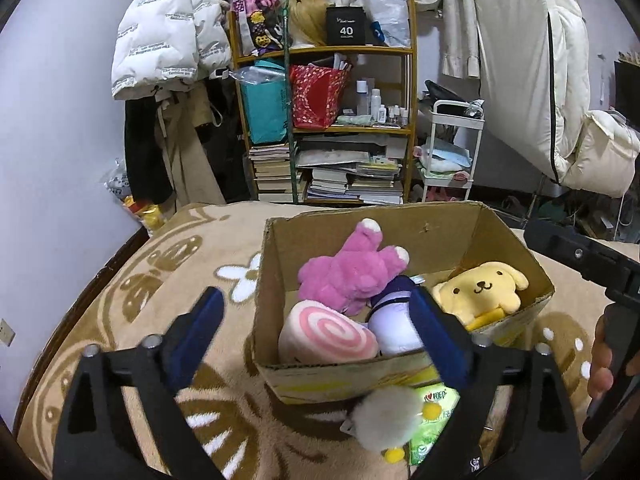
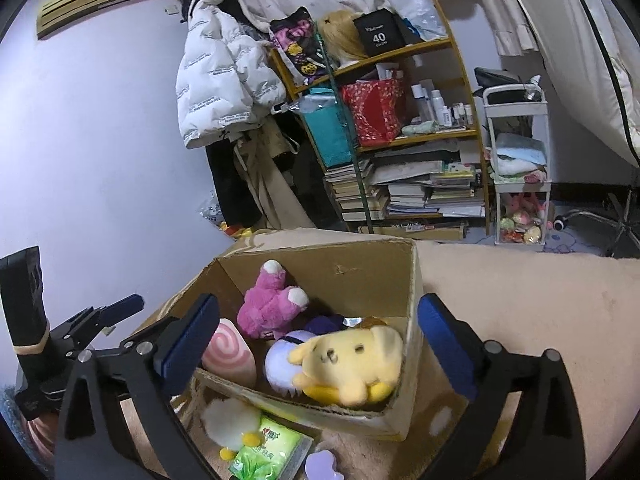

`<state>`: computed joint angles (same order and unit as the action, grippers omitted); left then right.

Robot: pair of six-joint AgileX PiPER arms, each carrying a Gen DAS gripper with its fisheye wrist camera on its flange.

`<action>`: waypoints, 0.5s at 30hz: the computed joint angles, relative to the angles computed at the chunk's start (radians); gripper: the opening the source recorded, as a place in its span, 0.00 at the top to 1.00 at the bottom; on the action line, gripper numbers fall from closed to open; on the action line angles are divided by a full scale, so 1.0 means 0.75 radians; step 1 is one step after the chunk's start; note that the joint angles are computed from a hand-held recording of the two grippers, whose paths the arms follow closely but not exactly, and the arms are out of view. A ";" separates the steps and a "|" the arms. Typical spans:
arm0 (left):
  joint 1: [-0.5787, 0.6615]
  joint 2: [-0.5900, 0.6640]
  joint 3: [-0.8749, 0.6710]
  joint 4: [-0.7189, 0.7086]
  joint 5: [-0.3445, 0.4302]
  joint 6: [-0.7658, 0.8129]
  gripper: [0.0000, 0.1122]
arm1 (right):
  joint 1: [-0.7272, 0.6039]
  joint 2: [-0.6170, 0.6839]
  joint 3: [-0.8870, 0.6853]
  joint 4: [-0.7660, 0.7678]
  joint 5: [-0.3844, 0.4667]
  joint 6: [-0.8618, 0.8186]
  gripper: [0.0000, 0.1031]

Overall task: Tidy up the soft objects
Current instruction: 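Release the pig cushion and dog plush into the box with both tools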

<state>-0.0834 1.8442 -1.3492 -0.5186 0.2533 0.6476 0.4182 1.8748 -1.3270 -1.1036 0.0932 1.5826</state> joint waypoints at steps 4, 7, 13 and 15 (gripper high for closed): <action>0.018 -0.056 0.053 -0.016 0.015 0.021 0.15 | 0.024 -0.035 0.016 0.082 0.076 -0.070 0.00; 0.020 -0.104 0.091 0.067 0.019 -0.058 0.15 | 0.045 -0.068 0.037 0.121 0.118 -0.092 0.00; 0.037 -0.228 0.171 0.174 0.080 -0.146 0.12 | 0.113 -0.150 0.078 0.238 0.222 -0.207 0.00; 0.047 -0.274 0.201 0.169 0.117 -0.136 0.12 | 0.137 -0.178 0.091 0.253 0.258 -0.215 0.00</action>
<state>-0.0485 1.6386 -1.1985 -0.3919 0.3410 0.5456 0.5210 1.7412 -1.2591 -0.9135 0.2865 1.4213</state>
